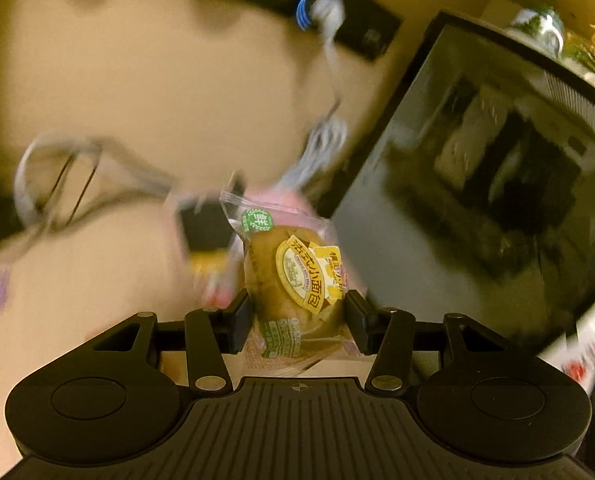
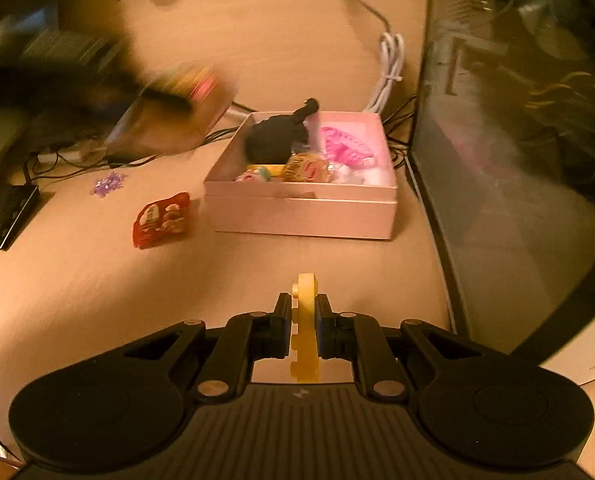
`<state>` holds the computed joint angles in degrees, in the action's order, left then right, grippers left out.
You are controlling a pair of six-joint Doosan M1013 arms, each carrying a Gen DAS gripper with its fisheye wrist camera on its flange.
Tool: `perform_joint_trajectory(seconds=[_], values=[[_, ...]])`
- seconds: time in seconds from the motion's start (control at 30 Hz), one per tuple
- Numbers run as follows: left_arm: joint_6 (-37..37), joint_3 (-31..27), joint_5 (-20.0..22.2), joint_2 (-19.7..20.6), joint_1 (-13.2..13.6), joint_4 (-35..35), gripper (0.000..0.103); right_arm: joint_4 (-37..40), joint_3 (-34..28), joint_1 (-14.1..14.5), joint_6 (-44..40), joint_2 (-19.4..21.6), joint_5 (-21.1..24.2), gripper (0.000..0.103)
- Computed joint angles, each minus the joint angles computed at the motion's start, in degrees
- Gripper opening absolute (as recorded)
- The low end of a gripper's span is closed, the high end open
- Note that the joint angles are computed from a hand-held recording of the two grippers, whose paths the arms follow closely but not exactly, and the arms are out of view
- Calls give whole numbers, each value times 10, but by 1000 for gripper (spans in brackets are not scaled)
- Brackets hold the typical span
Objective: Organize objects
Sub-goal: 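Carry the bread roll into the pink box and open the left tool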
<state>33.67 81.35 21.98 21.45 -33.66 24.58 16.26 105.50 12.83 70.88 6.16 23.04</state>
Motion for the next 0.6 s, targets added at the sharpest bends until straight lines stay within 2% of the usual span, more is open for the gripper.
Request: perform_joint_trajectory(seconds=[0.13, 0.2, 0.27, 0.3, 0.33, 0.43, 0.5, 0.6], values=[[-50, -66, 7, 52, 2, 79, 55, 60, 7, -14, -61, -1, -11, 11], [16, -112, 73, 89, 2, 51, 55, 111, 14, -20, -120, -1, -17, 11], [105, -165, 160, 129, 5, -18, 53, 84, 9, -18, -95, 6, -12, 11], [108, -175, 173, 139, 6, -29, 53, 94, 8, -19, -104, 7, -6, 11], [81, -174, 172, 141, 6, -18, 53, 114, 10, -21, -132, 7, -6, 11], [-76, -127, 99, 115, 5, 82, 53, 151, 8, -25, -177, 11, -4, 11], [-88, -107, 74, 100, 5, 101, 53, 158, 0, -27, -180, 17, 7, 11], [-136, -60, 51, 67, -3, 166, 53, 165, -9, -25, -190, 24, 1, 11]])
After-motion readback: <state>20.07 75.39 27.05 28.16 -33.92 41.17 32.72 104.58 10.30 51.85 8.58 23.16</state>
